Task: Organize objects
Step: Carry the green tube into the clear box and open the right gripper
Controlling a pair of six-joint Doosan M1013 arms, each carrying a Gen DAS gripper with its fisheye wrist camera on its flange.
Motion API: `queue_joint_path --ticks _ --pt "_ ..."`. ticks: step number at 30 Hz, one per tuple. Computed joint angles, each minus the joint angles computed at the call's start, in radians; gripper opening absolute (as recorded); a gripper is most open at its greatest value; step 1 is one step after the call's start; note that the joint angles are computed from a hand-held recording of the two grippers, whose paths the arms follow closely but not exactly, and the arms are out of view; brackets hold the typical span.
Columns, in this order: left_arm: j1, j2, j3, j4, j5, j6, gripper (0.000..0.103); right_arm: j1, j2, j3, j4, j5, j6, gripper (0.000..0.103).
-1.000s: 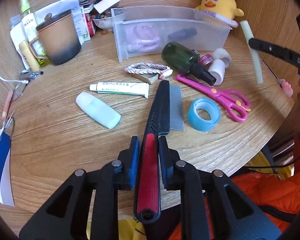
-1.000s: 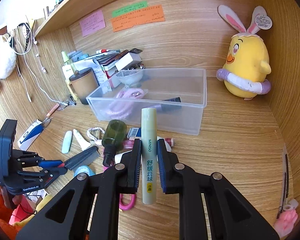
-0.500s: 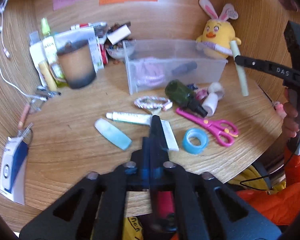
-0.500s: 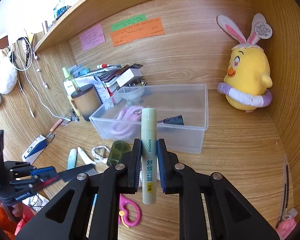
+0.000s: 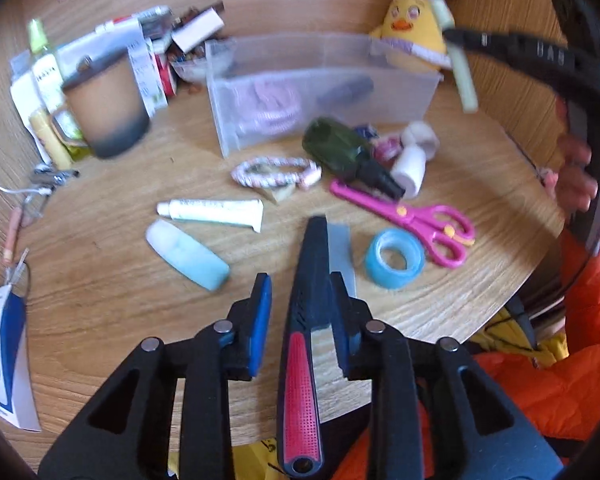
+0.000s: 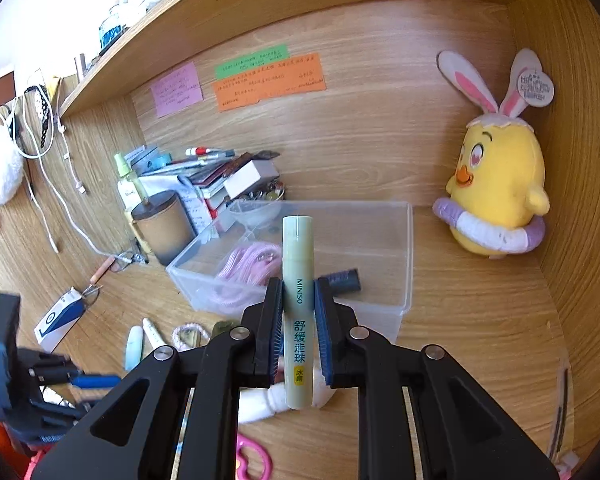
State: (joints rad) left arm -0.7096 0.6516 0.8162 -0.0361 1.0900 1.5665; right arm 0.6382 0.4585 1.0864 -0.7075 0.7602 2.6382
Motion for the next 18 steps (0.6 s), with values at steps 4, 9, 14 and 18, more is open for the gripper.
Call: queue_joint_path --ticks 4,9,14,18 --pt "0.01 0.008 0.004 -0.029 0.009 -0.005 0.042 -0.011 0.025 -0.061 -0.028 0.03 -0.042 0.014" --pt "0.021 0.009 0.007 -0.068 0.018 0.005 0.049 -0.026 0.102 -0.199 -0.035 0.126 -0.145 0.014" --pt "0.022 -0.005 0.029 -0.059 0.014 0.008 0.049 -0.058 0.189 -0.337 0.073 0.232 -0.287 0.014" --pt "0.023 -0.016 0.053 -0.026 -0.012 -0.044 0.046 -0.081 0.235 -0.399 0.199 0.293 -0.373 0.014"
